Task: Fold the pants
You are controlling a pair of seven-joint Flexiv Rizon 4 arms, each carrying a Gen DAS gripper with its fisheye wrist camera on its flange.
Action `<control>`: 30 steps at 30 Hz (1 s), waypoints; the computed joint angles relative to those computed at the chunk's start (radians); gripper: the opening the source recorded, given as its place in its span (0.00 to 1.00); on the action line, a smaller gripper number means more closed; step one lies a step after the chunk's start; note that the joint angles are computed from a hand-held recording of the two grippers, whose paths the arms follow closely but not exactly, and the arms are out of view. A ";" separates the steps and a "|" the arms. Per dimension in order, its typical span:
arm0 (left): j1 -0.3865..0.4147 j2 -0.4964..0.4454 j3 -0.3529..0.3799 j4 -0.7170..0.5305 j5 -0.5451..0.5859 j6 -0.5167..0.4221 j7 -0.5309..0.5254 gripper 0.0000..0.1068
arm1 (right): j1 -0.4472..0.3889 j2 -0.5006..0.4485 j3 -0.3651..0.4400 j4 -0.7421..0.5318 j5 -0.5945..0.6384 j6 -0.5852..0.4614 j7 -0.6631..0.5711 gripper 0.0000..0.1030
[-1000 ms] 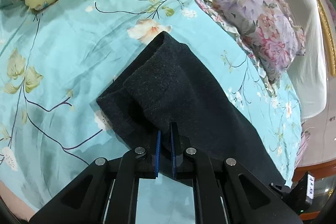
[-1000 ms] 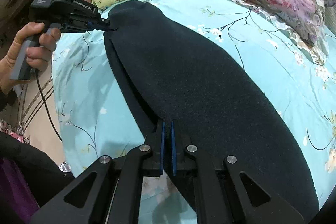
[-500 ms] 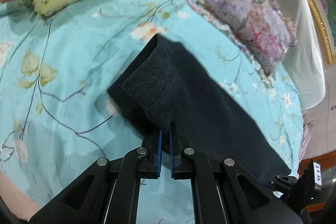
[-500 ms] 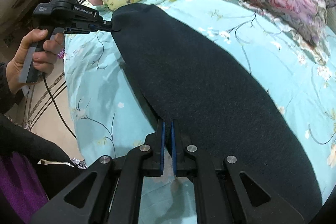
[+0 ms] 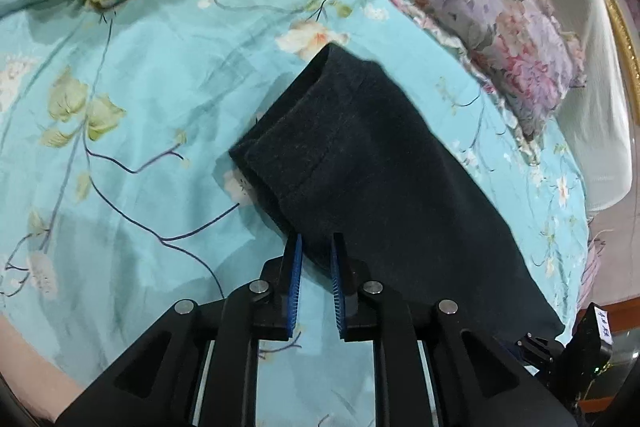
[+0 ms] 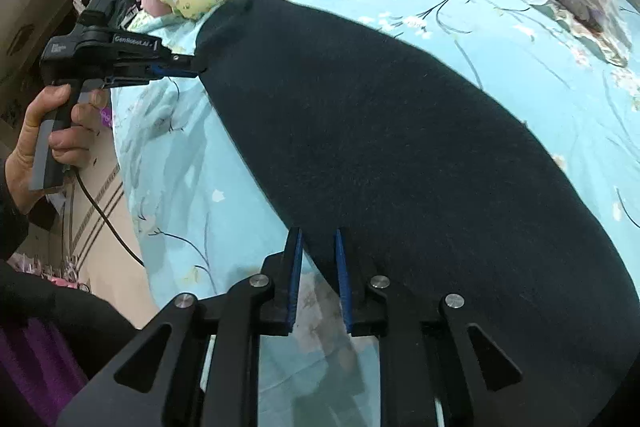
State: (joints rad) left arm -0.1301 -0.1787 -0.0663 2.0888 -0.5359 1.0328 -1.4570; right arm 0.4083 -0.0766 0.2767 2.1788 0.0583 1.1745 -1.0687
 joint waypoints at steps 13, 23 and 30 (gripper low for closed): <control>0.015 -0.027 0.021 -0.065 0.088 -0.084 -0.157 0.52 | -0.096 -0.014 -0.094 -0.006 -0.124 0.143 0.257 0.18; 0.027 -0.088 0.009 -0.114 0.091 -0.130 -0.188 0.54 | -0.193 -0.190 -0.028 -0.228 0.129 0.006 0.039 0.18; 0.037 -0.111 -0.001 -0.120 0.053 -0.119 -0.160 0.54 | -0.187 -0.209 -0.016 -0.284 0.151 -0.109 -0.066 0.18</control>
State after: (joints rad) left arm -0.0929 -0.2900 -0.0677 1.9683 -0.4827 0.9137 -1.6169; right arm 0.2215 -0.2858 0.2612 1.8951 0.2092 1.0655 -1.1352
